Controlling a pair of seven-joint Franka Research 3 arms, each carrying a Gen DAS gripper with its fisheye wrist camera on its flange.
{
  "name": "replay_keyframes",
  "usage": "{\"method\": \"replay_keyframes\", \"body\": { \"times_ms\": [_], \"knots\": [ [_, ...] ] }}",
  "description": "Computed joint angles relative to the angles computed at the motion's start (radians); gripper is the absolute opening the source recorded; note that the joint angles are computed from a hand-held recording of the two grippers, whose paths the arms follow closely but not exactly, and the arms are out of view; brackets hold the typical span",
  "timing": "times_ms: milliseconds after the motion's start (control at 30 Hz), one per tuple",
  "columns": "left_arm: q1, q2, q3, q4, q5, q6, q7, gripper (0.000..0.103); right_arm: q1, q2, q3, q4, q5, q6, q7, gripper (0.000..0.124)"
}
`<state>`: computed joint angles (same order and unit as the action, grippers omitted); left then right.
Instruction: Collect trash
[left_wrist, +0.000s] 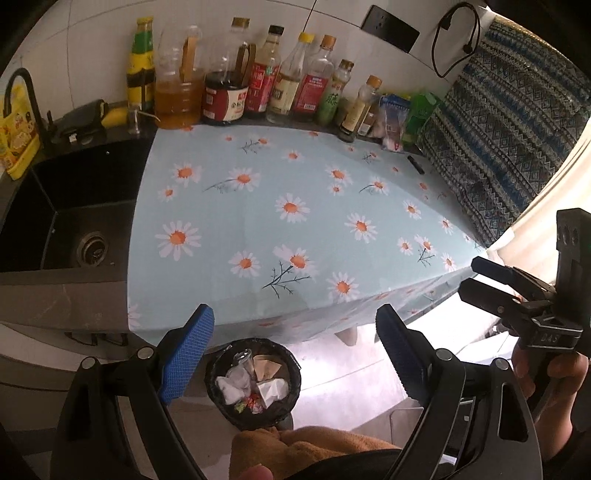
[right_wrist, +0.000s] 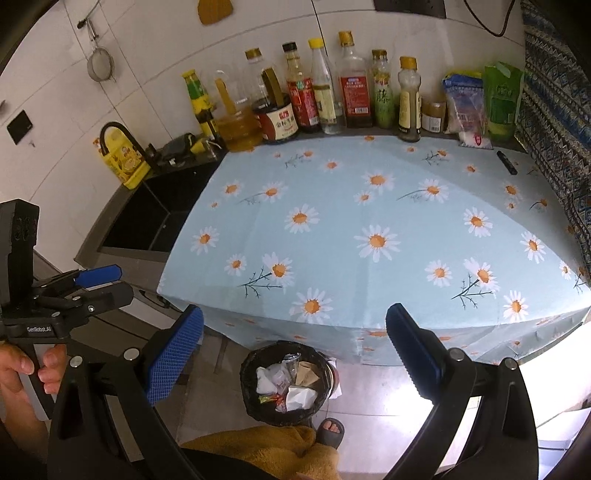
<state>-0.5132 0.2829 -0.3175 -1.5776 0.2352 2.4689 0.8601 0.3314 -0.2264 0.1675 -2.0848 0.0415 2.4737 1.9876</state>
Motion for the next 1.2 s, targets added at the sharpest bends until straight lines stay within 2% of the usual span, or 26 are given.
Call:
{"method": "replay_keyframes", "body": {
  "times_ms": [267,433,633,1200],
  "knots": [
    [-0.047,0.001,0.015,0.026,0.099,-0.034,-0.089,0.087,-0.016,-0.066,-0.008,-0.057,0.014,0.031,-0.033,0.098],
    [-0.069,-0.008,0.02,0.023,0.166,-0.029,-0.139,0.087,-0.024,-0.088,-0.011,-0.087,0.033,0.053,-0.057,0.098],
    [-0.089,-0.005,0.018,0.033,0.211,-0.053,-0.171,0.087,-0.028,-0.115,-0.01,-0.105,0.049,0.048,-0.093,0.098],
    [-0.102,-0.019,0.012,0.04,0.247,-0.082,-0.222,0.087,-0.042,-0.149,-0.004,-0.131,0.079,0.047,-0.096,0.098]
  ]
}}
